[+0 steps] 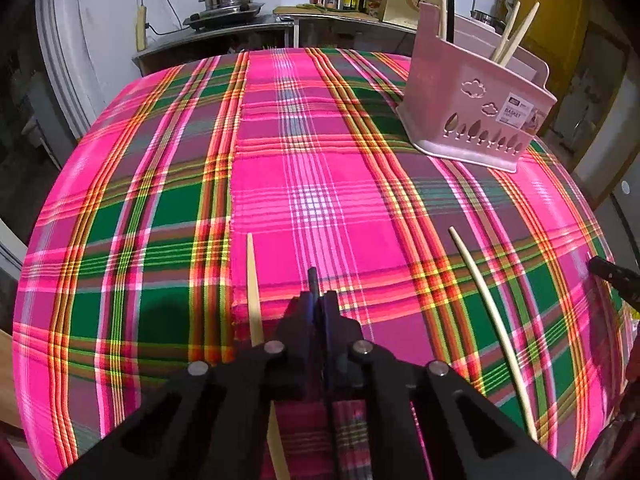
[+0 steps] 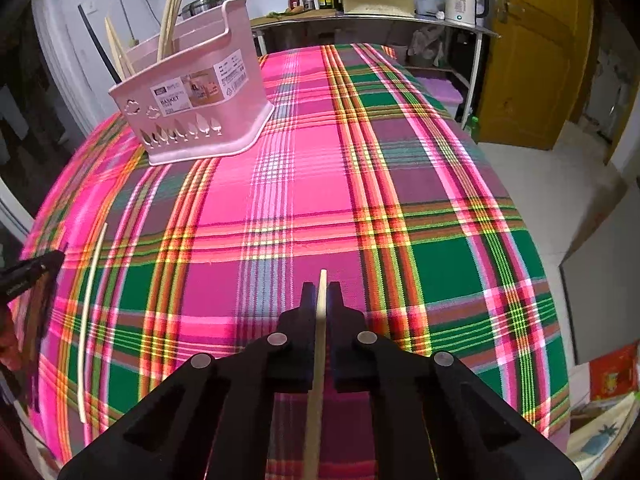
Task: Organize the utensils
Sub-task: 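Close the left tool on a chopstick while the right tool grasps another chopstick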
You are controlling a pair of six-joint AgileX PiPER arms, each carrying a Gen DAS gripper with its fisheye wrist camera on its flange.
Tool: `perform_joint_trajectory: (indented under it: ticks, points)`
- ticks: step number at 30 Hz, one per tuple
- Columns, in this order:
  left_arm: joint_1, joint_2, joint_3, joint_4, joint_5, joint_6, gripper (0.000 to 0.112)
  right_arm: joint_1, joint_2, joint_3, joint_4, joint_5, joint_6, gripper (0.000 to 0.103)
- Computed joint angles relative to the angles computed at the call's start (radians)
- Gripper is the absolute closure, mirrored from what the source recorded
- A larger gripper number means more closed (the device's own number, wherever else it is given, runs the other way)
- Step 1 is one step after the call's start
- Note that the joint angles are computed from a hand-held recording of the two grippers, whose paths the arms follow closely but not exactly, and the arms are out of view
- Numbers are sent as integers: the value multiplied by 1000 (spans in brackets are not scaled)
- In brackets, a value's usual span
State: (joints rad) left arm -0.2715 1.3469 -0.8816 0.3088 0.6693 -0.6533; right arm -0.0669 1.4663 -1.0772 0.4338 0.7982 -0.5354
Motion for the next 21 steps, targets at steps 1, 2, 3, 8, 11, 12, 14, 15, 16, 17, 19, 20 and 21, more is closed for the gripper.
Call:
perform_joint_trajectory:
  ticks: [1,2,3,8,11,12,14,15,16,17,19,20,21]
  points:
    - [-2,-4,-3,-3,2,2,107,0,-3,-1,6,3,-4,98]
    - [-2,-9,-9,-8,6,7,107,-1,-7,-3,14,7,-10,98]
    - [-6,-14,-17,-7,12,8,107,-1,-11,-4,23,10,-15,98]
    - [-36,-45,-76,10,58,5,108,-1,-38,-44,71,40,-44,98]
    - [-53,-59,-132,17,93,13,108,-2,-51,-80,107,60,-56,98]
    - [-60,-63,-150,25,107,12,108,-2,-55,-94,115,66,-57,98]
    - [-70,-72,-188,34,128,17,108,5,-64,-116,124,72,-51,98]
    - [-76,-76,-207,42,139,16,108,7,-70,-133,132,79,-50,98]
    - [-79,-79,-227,44,148,21,108,8,-72,-142,135,80,-49,98]
    - [-82,-83,-245,47,157,25,108,11,-77,-157,139,84,-46,98]
    - [-93,-89,-278,58,173,23,108,16,-86,-178,148,90,-39,98]
    - [-96,-93,-290,61,177,22,108,20,-93,-189,150,90,-34,98]
    - [-102,-99,-304,65,185,21,108,21,-100,-194,152,89,-33,98]
